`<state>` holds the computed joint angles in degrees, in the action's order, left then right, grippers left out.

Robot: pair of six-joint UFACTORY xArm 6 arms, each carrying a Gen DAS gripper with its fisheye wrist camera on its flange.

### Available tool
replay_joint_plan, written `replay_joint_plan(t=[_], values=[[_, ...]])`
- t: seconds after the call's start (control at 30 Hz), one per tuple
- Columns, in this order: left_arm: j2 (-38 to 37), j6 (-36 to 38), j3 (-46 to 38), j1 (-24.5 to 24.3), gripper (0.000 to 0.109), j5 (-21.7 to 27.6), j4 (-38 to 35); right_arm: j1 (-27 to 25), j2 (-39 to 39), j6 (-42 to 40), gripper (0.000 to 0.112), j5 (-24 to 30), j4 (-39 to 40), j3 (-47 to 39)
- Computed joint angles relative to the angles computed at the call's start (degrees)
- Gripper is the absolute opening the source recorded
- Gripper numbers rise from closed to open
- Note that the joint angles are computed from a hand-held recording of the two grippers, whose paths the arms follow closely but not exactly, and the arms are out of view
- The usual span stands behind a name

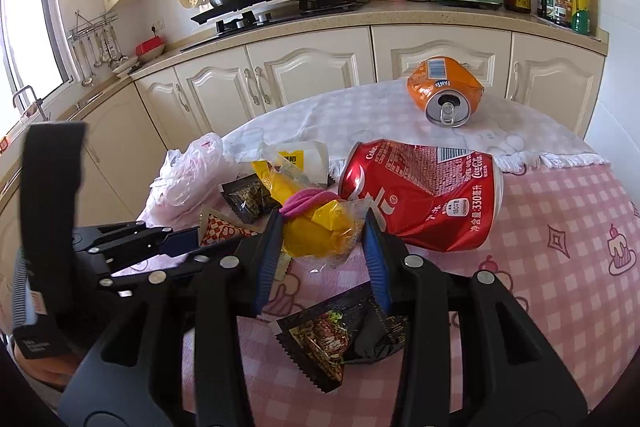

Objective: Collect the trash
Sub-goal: 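Grasp the red-checkered wrapper with the left gripper while the right grasps the yellow bag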

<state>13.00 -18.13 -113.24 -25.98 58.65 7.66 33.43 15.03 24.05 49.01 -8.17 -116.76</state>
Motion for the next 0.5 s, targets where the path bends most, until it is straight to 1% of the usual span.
replay_joint_plan(t=[0.1,0.3,0.4,0.5], values=[[-4.4,-2.4,5.7,-0.2,0.011,-4.1,1.0,0.7,-0.1,-0.4,0.039,0.6,-0.9,-0.6],[-13.7,-5.1,15.5,0.5,0.010,-9.7,1.6,3.5,0.0,-0.1,0.039,2.0,-3.2,-3.6],[-19.0,-6.5,20.2,1.3,0.010,-11.5,2.5,6.0,1.3,0.1,0.039,3.1,-4.3,-6.9],[-25.6,-7.5,26.7,3.1,0.010,-13.0,2.9,9.1,4.9,-0.3,0.039,5.2,-4.6,-13.6]])
